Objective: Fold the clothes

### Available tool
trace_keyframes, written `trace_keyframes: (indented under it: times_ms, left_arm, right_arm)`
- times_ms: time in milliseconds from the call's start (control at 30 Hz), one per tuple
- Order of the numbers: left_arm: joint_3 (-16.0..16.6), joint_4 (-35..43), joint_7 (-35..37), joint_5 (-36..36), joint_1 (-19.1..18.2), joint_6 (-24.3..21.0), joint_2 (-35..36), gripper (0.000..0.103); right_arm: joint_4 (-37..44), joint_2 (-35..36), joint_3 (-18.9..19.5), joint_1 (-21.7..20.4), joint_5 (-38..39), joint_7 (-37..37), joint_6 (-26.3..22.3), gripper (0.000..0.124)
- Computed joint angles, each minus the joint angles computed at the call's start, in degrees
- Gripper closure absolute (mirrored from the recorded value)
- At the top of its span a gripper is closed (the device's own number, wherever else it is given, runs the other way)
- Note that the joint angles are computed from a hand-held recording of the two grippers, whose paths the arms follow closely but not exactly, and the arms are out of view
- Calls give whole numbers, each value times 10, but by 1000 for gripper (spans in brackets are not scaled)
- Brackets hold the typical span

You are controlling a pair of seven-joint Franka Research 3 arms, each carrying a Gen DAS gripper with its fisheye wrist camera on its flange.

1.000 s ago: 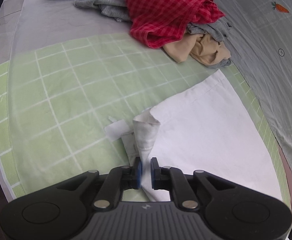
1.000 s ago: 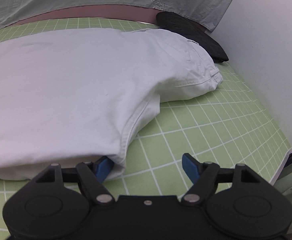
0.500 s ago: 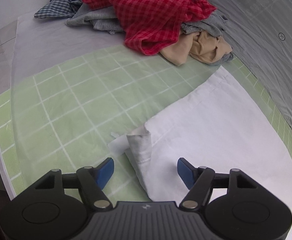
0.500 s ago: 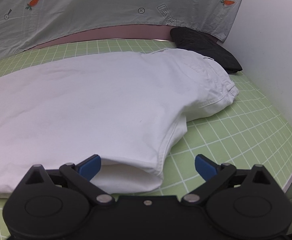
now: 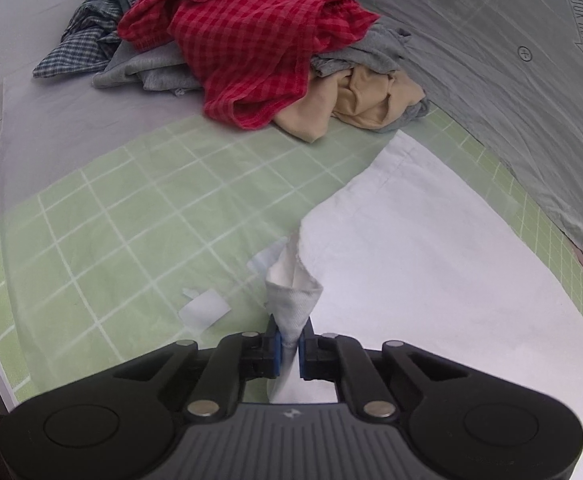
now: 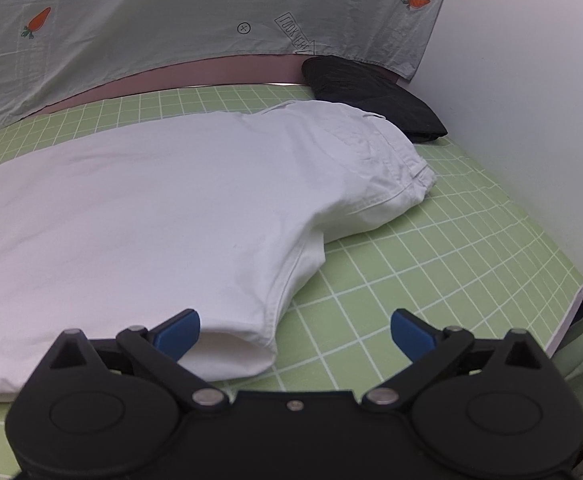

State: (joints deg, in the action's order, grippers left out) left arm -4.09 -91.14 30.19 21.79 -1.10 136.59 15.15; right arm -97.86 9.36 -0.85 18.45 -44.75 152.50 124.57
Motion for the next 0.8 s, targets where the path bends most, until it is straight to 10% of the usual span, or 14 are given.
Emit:
trace_keyframes:
  times_ms: [467, 800]
  left_arm:
    - [-38, 303, 165, 14, -106, -1, 172, 96]
    - [-65, 305, 300, -82, -161, -108, 209, 94]
  right_arm:
    - [-57, -42, -13, -59, 24, -34, 68, 21]
    - [-75, -43, -23, -102, 68, -73, 100, 21]
